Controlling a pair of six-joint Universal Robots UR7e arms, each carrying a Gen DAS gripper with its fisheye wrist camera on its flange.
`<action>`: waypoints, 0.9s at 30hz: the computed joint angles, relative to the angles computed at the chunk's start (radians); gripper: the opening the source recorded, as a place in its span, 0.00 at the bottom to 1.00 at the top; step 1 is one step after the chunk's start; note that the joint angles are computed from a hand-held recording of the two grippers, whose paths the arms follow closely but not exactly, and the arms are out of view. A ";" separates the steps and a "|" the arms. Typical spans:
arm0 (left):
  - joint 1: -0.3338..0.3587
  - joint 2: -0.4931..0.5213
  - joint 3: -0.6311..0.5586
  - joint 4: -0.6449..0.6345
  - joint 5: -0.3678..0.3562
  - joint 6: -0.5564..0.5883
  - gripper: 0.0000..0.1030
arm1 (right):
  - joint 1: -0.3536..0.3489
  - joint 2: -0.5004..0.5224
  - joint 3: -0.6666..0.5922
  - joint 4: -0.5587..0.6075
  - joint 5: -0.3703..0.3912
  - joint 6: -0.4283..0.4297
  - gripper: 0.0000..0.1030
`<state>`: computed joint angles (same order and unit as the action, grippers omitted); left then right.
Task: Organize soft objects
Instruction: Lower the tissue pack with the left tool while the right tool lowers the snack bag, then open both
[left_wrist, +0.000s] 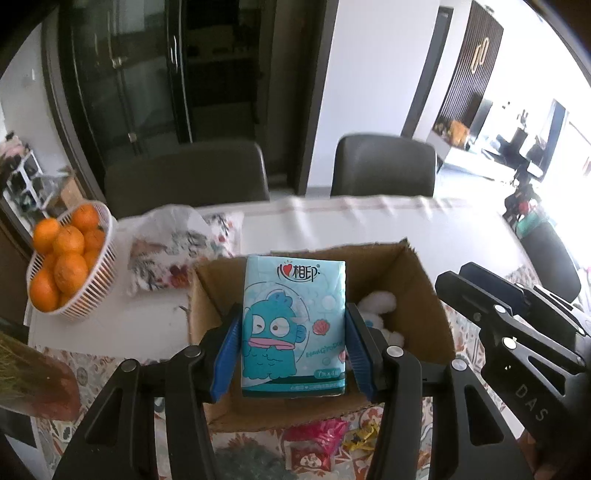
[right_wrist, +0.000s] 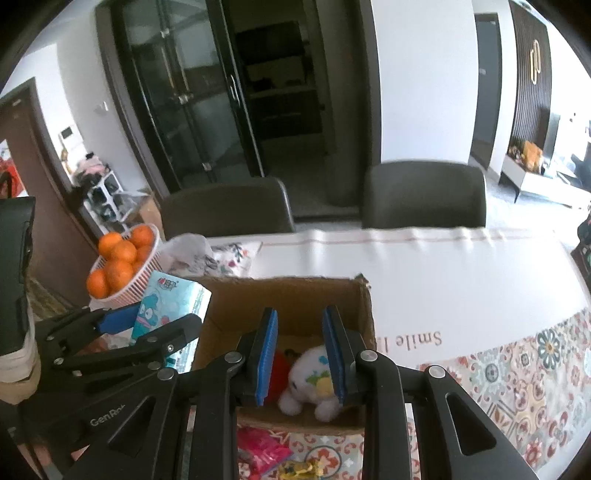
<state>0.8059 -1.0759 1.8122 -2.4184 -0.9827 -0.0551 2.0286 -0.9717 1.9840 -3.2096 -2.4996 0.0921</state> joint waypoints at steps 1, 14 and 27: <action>0.001 0.006 -0.005 0.013 0.001 -0.006 0.51 | -0.006 -0.004 0.000 0.018 0.004 0.013 0.27; 0.002 0.020 0.003 0.029 0.056 -0.026 0.73 | -0.040 -0.031 0.006 0.154 0.011 0.120 0.33; -0.039 -0.118 0.107 0.010 0.072 -0.029 0.75 | 0.028 -0.029 0.026 0.130 0.002 0.123 0.50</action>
